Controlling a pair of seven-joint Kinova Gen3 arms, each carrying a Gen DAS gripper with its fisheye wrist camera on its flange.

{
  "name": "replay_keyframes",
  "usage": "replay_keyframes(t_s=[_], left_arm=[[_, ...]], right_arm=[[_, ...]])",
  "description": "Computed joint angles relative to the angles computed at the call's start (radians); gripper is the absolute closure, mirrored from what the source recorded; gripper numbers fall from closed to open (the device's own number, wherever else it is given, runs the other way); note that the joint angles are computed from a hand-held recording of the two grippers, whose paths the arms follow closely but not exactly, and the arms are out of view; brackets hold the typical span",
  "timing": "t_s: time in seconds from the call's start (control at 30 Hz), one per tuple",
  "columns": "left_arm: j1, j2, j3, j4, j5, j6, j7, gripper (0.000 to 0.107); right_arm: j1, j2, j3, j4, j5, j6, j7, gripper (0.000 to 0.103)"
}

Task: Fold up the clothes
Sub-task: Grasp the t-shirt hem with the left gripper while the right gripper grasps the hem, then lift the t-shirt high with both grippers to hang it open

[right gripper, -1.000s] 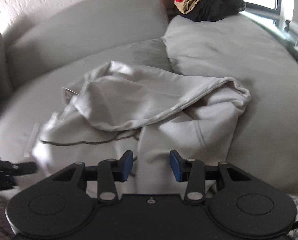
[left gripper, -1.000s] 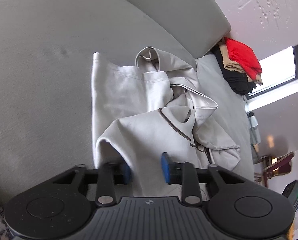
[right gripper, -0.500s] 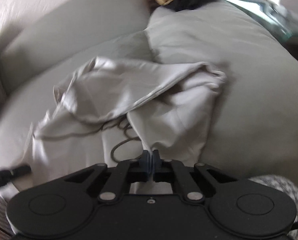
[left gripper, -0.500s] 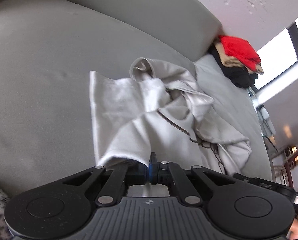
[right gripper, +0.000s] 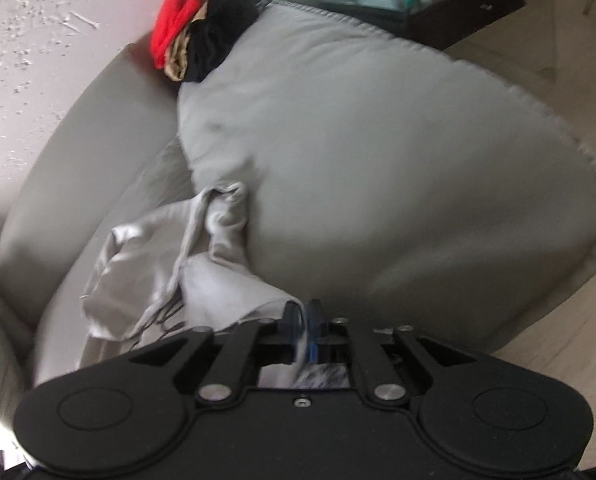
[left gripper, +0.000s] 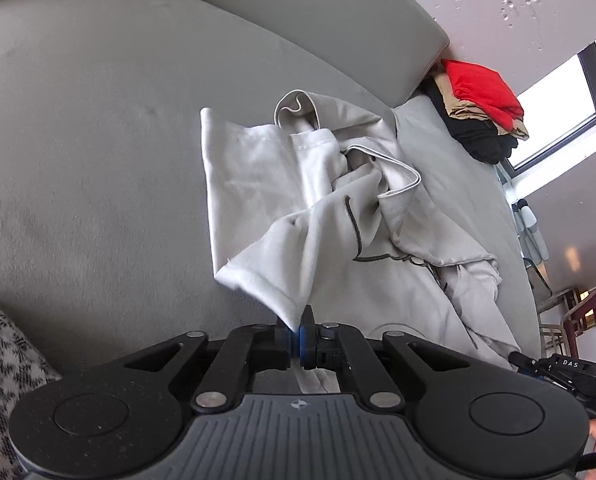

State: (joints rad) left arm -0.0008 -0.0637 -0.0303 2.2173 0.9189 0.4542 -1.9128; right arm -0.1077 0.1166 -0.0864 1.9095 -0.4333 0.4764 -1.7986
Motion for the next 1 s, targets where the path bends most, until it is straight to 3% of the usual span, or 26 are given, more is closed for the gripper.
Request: replay_keyframes(t_s=[0.03, 0.1, 0.2, 0.3, 0.37, 0.5, 0.57, 0.63, 0.8, 0.9, 1.0], left_arm=[[-0.002, 0.0, -0.002, 0.001, -0.005, 0.003, 0.006, 0.102], [-0.006, -0.004, -0.006, 0.006, -0.002, 0.006, 0.011, 0.097], [-0.01, -0.014, -0.019, 0.021, 0.034, 0.013, -0.018, 0.088], [-0.011, -0.016, -0.033, 0.043, 0.119, 0.021, -0.089, 0.084], [-0.017, -0.016, -0.038, 0.059, 0.179, 0.028, -0.138, 0.084], [-0.041, -0.015, -0.043, 0.075, 0.26, 0.051, -0.202, 0.084], [-0.052, -0.011, -0.042, 0.083, 0.296, 0.058, -0.234, 0.084], [-0.063, -0.007, -0.039, 0.088, 0.327, 0.066, -0.26, 0.084], [-0.074, -0.006, -0.026, 0.087, 0.338, 0.092, -0.287, 0.08], [-0.071, 0.003, -0.018, 0.09, 0.382, 0.109, -0.345, 0.077], [-0.07, 0.025, -0.009, 0.101, 0.457, 0.119, -0.407, 0.077]], right_arm=[[0.019, 0.004, -0.012, -0.002, -0.034, 0.009, 0.037, 0.077], [0.03, 0.01, -0.022, -0.005, -0.056, 0.016, 0.087, 0.074], [0.136, 0.025, -0.128, -0.023, -0.062, 0.038, 0.145, 0.07], [0.254, 0.068, -0.266, -0.081, -0.014, 0.096, 0.195, 0.069], [0.28, 0.093, -0.31, -0.109, -0.003, 0.119, 0.223, 0.068], [0.401, 0.131, -0.437, -0.12, -0.136, 0.136, 0.346, 0.068], [0.432, 0.153, -0.475, -0.119, -0.185, 0.146, 0.349, 0.076], [0.392, 0.137, -0.45, -0.092, -0.169, 0.103, 0.306, 0.101], [0.253, -0.02, -0.301, 0.032, -0.119, -0.101, 0.156, 0.101], [0.31, -0.107, -0.317, 0.082, -0.065, -0.201, 0.034, 0.102], [0.332, -0.139, -0.295, 0.08, 0.041, -0.198, -0.059, 0.102]])
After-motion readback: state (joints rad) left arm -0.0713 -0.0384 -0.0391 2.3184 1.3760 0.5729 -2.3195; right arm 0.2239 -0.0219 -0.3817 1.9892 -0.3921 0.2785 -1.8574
